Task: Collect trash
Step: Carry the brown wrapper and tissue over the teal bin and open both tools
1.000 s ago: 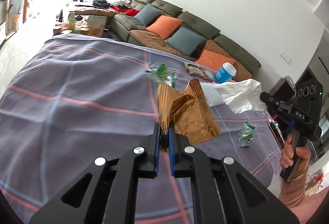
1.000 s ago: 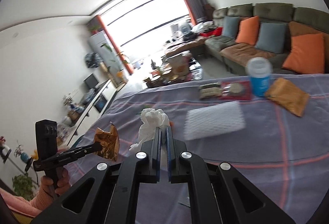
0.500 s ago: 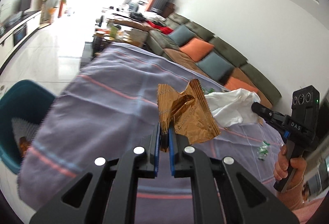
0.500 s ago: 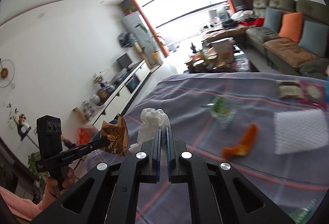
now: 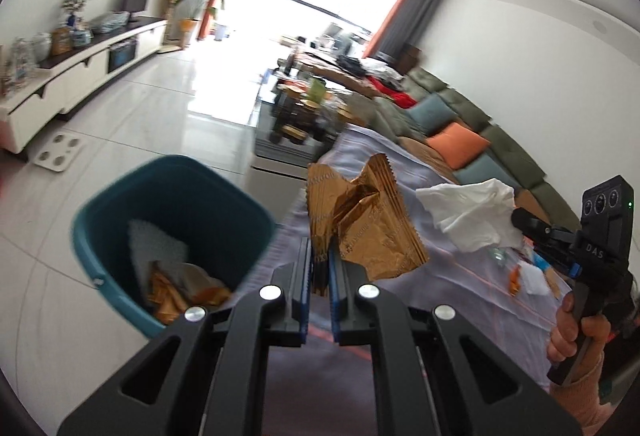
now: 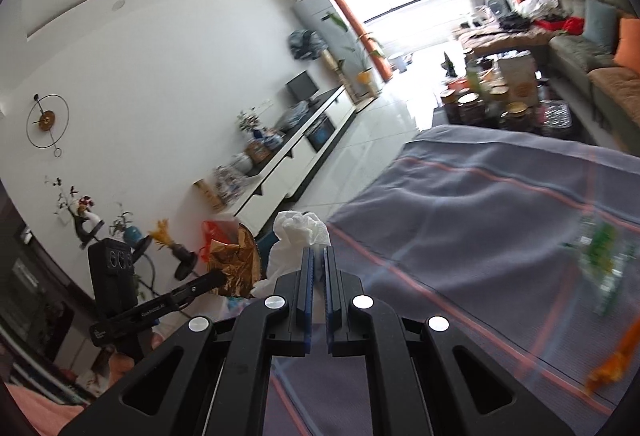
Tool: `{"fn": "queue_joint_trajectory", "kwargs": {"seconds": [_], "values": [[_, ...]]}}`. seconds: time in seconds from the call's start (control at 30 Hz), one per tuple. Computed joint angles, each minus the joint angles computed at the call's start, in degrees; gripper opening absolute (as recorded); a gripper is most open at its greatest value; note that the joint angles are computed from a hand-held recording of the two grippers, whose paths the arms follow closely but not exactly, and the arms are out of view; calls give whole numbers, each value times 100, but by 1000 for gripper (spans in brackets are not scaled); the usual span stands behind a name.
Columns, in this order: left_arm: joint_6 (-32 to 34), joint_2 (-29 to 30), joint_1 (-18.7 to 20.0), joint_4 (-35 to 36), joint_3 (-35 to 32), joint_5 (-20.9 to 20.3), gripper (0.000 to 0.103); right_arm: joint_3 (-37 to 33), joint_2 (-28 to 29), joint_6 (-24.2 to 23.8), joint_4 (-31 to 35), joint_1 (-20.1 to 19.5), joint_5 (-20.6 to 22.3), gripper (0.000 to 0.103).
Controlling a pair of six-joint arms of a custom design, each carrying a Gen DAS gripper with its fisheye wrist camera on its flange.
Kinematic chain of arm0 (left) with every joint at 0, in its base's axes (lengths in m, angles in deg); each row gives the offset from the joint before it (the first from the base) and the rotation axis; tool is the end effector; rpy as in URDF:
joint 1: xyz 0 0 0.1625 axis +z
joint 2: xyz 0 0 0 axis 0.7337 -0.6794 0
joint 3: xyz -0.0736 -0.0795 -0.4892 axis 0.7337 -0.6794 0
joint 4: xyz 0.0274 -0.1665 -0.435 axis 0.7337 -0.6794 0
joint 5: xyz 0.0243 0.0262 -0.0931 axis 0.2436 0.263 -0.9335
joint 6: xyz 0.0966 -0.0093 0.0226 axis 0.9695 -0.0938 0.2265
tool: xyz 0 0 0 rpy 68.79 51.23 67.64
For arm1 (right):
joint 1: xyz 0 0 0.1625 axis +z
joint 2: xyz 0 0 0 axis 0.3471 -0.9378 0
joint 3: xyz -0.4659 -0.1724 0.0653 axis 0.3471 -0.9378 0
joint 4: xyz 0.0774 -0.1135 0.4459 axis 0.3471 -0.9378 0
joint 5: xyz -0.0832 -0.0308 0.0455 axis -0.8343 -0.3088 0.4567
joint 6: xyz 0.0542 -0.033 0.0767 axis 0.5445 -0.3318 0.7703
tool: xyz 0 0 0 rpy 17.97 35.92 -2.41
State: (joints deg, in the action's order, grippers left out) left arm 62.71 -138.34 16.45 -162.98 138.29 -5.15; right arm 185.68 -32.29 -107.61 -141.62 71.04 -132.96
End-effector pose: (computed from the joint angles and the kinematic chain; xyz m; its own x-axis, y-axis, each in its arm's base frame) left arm -0.0229 -0.5069 0.2008 -0.9034 -0.2612 -0.3402 0.1636 0.5234 -0.8363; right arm 0.1798 -0.7318 0.0340 -0.7294 -0.6819 -0.0536 -0.6154 0.6885 -0.3838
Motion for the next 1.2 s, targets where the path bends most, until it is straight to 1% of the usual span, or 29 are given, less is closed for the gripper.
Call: {"fn": "queue_joint_trajectory", "kwargs": {"seconds": [0.03,0.2,0.47,0.7,0.87,1.1,1.2], "values": [[14,-54,25,2,14,117,9,-55,55,-9,76,25,12,5],[-55,-260,149,-31,115,440,9,-330,352,-12,298,249,-78,5],[-175,-402,427,113,98,652,9,-603,732,-11,402,498,-351,5],[-222,-403,792,252,8,592,9,-860,1073,30,496,708,-717,5],[-340,-370,980,397,-75,629,9,-1052,1339,80,440,853,-1093,5],[-513,-293,1209,699,-228,607,10,-1333,1649,143,499,998,-1459,5],[-571,-269,1311,795,-287,533,12,-1466,1747,175,636,1032,-1580,10]]}}
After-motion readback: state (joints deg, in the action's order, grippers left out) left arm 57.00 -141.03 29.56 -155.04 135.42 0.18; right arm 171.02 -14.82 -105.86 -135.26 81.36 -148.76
